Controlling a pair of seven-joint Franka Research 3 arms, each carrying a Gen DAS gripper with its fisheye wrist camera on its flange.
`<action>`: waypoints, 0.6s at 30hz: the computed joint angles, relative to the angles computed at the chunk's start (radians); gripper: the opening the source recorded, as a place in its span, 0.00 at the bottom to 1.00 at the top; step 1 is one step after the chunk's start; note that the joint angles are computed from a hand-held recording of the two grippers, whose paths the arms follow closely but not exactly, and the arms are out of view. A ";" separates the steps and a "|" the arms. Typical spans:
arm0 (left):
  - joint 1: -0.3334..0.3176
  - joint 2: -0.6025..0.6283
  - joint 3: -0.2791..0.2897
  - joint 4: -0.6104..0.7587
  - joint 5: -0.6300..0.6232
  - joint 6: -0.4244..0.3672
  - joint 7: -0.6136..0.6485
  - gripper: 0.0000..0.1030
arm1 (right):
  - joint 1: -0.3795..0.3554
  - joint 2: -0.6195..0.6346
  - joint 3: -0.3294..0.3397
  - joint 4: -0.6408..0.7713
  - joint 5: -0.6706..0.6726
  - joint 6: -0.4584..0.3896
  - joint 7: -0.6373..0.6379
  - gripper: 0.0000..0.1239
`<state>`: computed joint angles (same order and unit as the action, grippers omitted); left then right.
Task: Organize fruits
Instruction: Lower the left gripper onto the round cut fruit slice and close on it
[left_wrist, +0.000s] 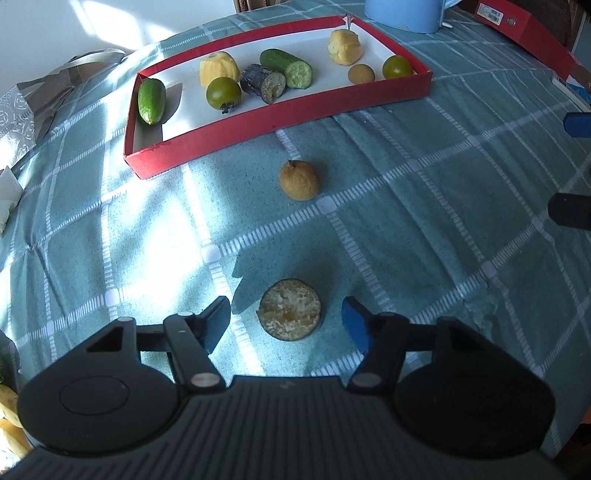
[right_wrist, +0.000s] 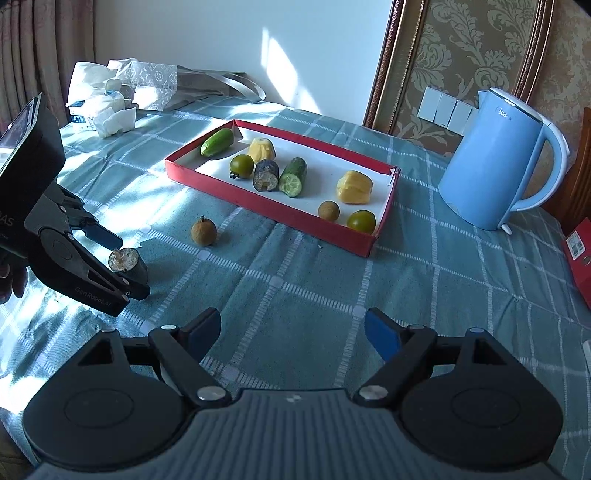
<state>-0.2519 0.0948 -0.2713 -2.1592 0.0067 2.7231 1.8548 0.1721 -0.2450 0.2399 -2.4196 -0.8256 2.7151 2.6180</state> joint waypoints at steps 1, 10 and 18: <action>0.001 0.002 -0.001 0.002 -0.004 -0.002 0.003 0.60 | 0.001 0.000 0.000 0.000 0.002 -0.001 -0.002 0.69; 0.010 0.027 -0.018 0.050 -0.100 -0.059 0.073 0.30 | 0.010 0.008 -0.002 0.007 0.016 -0.011 -0.013 0.69; 0.014 0.028 -0.015 0.061 -0.132 -0.079 0.076 0.29 | 0.017 0.013 -0.006 0.013 0.014 -0.017 -0.014 0.69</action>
